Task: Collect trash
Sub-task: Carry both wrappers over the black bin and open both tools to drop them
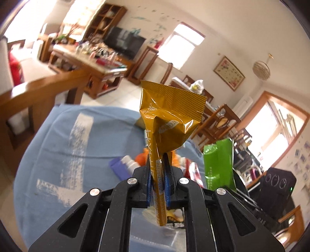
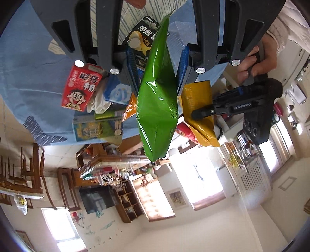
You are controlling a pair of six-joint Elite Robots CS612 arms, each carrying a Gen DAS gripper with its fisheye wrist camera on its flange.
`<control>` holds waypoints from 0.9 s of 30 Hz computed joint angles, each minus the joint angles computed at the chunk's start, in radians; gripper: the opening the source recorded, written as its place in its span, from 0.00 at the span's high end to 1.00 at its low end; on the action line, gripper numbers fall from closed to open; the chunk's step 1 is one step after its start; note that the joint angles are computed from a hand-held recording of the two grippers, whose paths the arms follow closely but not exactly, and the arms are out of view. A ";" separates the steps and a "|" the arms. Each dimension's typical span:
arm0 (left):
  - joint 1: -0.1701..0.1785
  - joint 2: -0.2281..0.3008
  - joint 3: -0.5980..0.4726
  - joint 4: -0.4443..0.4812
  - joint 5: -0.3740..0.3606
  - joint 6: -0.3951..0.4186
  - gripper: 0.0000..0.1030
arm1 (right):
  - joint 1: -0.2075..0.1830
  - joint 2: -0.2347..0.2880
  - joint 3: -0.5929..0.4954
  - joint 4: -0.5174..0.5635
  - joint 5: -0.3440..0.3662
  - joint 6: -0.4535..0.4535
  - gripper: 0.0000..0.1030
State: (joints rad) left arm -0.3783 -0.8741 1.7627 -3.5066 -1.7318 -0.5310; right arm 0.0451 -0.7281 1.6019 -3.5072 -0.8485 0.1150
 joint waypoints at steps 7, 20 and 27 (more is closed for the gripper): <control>-0.047 0.005 -0.041 0.029 -0.007 0.070 0.89 | -0.038 -0.005 0.034 -0.161 -0.051 0.108 0.65; -0.148 0.030 -0.127 0.102 -0.022 0.204 0.89 | -0.142 -0.024 0.133 -0.406 -0.254 0.273 0.65; -0.202 0.067 -0.198 0.150 -0.062 0.294 0.89 | -0.193 -0.015 0.166 -0.444 -0.314 0.354 0.64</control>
State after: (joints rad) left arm -0.5803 -0.8076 1.5645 -3.3564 -1.7937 -0.2374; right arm -0.1478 -0.7430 1.7681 -3.9515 -1.1629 0.4687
